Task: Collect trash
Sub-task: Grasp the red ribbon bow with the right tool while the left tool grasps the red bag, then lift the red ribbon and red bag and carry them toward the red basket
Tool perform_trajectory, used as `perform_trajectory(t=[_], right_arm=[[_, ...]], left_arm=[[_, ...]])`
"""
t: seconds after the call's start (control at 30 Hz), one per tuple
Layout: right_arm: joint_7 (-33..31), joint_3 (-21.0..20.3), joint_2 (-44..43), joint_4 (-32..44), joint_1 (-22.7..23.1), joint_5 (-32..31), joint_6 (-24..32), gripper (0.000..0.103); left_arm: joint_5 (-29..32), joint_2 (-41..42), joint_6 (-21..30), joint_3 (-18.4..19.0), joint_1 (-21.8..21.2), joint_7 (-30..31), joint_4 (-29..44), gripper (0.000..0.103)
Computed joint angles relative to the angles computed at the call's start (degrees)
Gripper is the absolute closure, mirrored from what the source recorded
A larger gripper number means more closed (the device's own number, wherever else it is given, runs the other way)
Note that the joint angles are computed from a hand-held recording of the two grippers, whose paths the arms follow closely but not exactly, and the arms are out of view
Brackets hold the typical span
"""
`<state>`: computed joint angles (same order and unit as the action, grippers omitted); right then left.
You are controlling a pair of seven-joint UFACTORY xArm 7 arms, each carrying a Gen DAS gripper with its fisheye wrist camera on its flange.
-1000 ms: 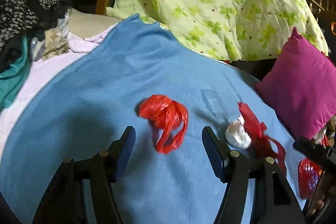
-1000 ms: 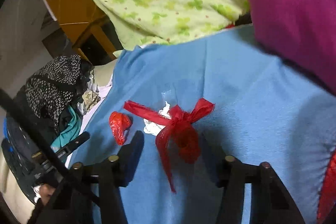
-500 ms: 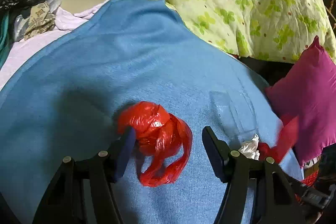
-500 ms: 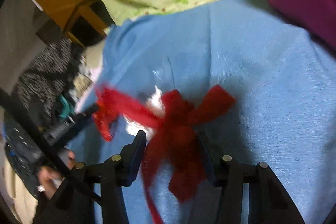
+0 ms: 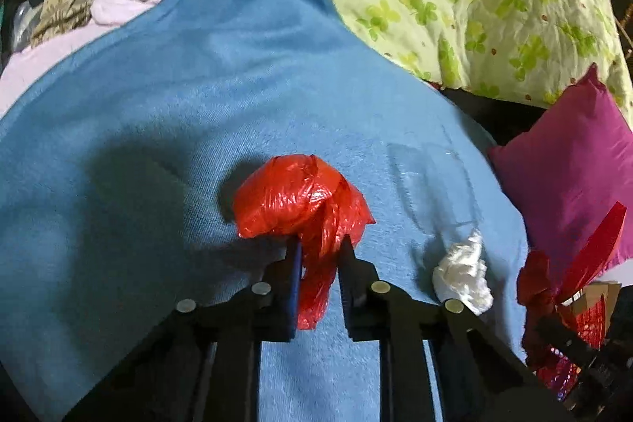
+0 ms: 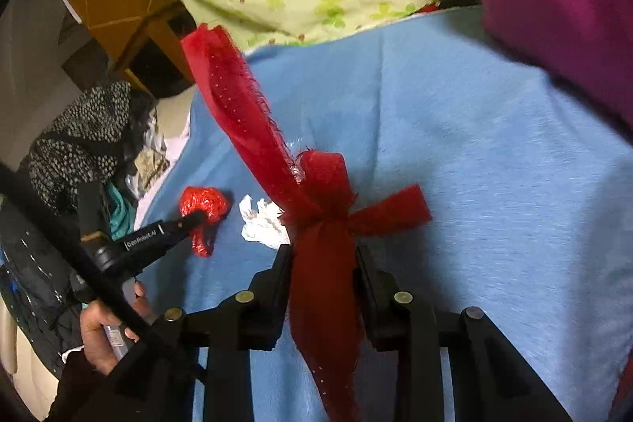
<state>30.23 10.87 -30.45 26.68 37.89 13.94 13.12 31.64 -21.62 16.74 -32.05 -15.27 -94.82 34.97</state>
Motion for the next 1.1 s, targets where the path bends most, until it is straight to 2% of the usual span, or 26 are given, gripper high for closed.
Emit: perform_trajectory(t=[0.23,0.33,0.47,0.67,0.83,1.1], right_arm=[[2.45,2.01,-12.40,-4.96,-2.10,-2.76,2.58,0.070],[3.82,3.01,-16.54,-6.54,-2.20,-3.84,2.75,0.070],[6.66,4.60,-23.68,-9.11,-1.92,-5.14,4.42,0.070],[9.98,5.32,-34.61,-12.89,0.88,-5.90,9.82,0.070],[11.59,6.02,-41.70,-14.97,3.43,-6.20,13.87,0.070],[13.40,8.28,-51.59,-16.34,6.03,-6.85,21.32,0.070]], left_arm=[[-2.19,-7.16,6.17,-1.17,-4.25,2.69,0.16,0.088],[-3.44,-10.46,12.50,-3.43,-5.65,3.83,1.95,0.088],[-2.11,-11.72,25.18,-9.10,-5.40,5.17,8.64,0.087],[2.38,-7.50,41.40,-19.36,-4.18,4.20,20.14,0.087],[5.83,-1.71,50.19,-24.89,-4.55,3.42,27.59,0.087],[14.54,7.88,64.47,-34.16,-5.04,0.97,37.66,0.087]])
